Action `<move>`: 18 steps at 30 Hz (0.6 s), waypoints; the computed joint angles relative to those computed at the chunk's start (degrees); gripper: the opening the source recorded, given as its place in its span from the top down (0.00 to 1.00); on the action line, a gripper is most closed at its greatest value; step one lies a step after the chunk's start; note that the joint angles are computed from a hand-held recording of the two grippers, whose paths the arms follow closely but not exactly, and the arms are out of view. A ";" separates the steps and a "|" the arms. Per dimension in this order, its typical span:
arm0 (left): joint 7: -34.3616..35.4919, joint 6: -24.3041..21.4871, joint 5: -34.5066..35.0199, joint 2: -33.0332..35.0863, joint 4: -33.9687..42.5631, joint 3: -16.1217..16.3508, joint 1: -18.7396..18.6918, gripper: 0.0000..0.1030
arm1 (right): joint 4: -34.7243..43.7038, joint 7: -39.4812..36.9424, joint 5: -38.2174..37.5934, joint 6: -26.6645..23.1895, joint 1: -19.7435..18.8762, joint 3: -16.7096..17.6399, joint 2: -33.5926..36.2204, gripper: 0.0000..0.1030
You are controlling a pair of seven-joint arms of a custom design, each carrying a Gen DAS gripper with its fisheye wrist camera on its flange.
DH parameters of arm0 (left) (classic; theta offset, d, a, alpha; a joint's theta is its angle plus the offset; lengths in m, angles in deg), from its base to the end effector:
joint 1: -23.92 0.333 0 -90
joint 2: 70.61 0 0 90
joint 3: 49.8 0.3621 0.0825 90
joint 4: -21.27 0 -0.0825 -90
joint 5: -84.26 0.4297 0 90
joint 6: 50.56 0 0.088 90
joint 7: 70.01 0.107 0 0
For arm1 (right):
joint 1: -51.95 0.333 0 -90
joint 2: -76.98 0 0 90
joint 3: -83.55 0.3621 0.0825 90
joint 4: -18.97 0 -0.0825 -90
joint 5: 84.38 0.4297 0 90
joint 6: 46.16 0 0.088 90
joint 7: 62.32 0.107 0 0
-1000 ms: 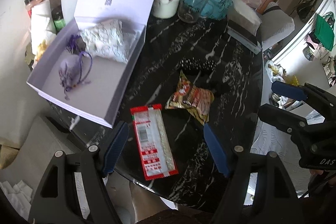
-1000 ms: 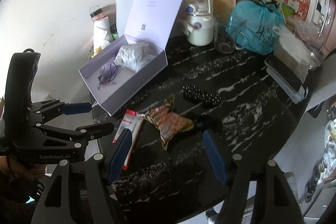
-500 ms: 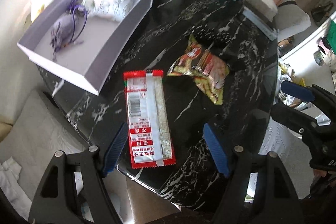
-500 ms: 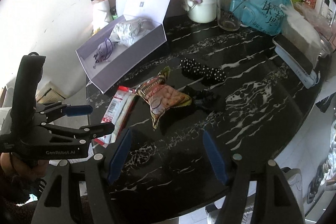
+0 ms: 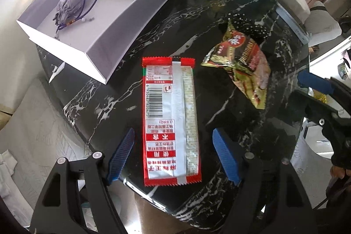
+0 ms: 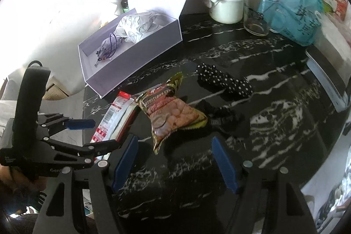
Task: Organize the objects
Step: 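Grasp the red-and-white packet with the left tool while the right tool grasps the brown snack bag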
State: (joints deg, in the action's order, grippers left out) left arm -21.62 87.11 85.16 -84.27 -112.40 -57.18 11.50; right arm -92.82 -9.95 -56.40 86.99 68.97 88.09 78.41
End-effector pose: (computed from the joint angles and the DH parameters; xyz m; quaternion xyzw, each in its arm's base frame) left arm 0.4927 -0.1802 0.4845 -0.8152 0.5584 -0.1424 0.0584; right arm 0.5913 0.2422 0.5307 -0.8860 0.3815 -0.0119 0.2633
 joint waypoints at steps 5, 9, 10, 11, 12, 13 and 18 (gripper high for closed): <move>0.06 1.45 1.95 1.24 0.25 -0.30 0.61 0.29 | 2.22 -1.99 -0.20 0.71 0.45 0.33 2.83 0.31; -0.40 1.34 4.75 2.36 1.21 -0.72 1.29 0.29 | 4.30 -2.40 0.07 0.13 0.81 0.51 5.16 0.31; -0.44 1.37 5.18 2.52 1.34 -0.77 1.40 0.29 | 4.78 -2.51 0.15 -0.13 0.88 0.56 5.65 0.31; -0.50 1.41 5.85 2.76 1.54 -0.84 1.57 0.29 | 5.31 -2.68 0.22 -0.43 0.97 0.61 6.17 0.31; -0.53 1.48 6.23 2.95 1.65 -0.89 1.66 0.29 | 5.78 -2.94 0.28 -0.64 1.04 0.67 6.62 0.31; -0.52 1.53 6.52 3.00 1.67 -0.92 1.74 0.29 | 6.07 -3.13 0.29 -0.64 1.15 0.72 6.93 0.31; 0.95 2.12 7.57 2.76 1.40 -0.90 1.76 0.41 | 7.51 -3.79 0.30 -0.94 1.60 0.92 8.41 0.31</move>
